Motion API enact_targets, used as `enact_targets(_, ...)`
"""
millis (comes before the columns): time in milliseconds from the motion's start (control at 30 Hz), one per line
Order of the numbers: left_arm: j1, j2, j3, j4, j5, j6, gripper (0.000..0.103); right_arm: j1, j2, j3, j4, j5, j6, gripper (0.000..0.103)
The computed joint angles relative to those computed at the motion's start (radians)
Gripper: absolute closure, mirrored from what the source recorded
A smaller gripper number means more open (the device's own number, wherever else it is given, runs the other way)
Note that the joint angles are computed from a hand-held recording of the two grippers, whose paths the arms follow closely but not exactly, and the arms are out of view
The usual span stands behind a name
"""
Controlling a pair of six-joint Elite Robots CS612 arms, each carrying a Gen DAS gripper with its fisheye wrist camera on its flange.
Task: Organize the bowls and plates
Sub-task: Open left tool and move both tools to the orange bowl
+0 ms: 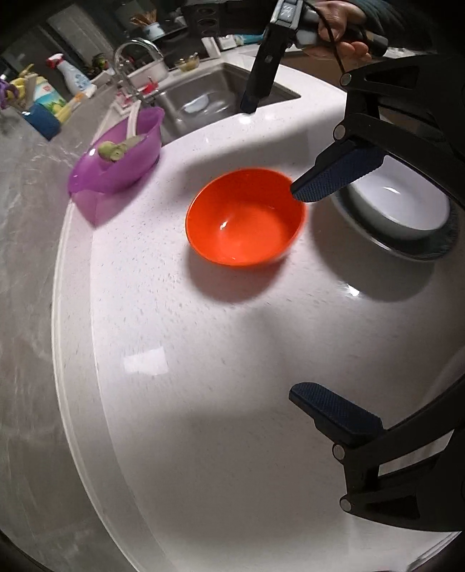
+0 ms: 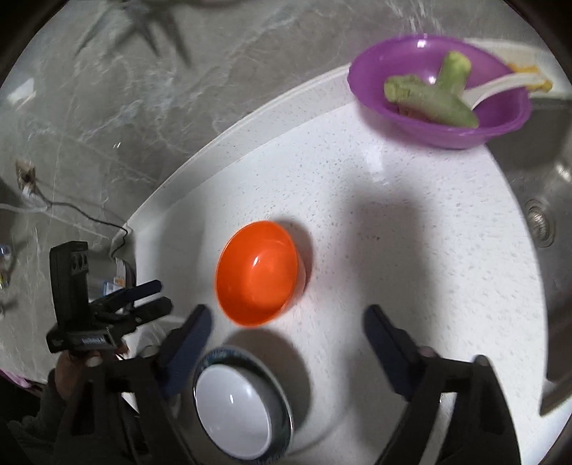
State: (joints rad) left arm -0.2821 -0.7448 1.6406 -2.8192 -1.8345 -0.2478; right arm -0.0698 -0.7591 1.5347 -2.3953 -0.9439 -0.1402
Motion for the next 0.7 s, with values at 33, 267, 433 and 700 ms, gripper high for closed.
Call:
enact_targets(33,-0.001,0.013,-0.021,0.02,-0.005,0.007,0.001,0.001,0.015,-0.016,0.013,0.003,0.016,0.027)
enact_targets(267,0.001,0.094,-0.133,0.098,-0.034,0.027,0.003,0.013,0.08,-0.086,0.113,0.009,0.022,0.036)
enact_targets(433,0.002,0.119,-0.142,0.083,-0.078,0.035,0.026,0.017,0.101,-0.108,0.15,0.018,0.014,0.044)
enact_targets(700,-0.001,0.132,-0.147,0.082,-0.108,0.042,0.049,0.019,0.114,-0.124,0.184,0.03,0.012,0.052)
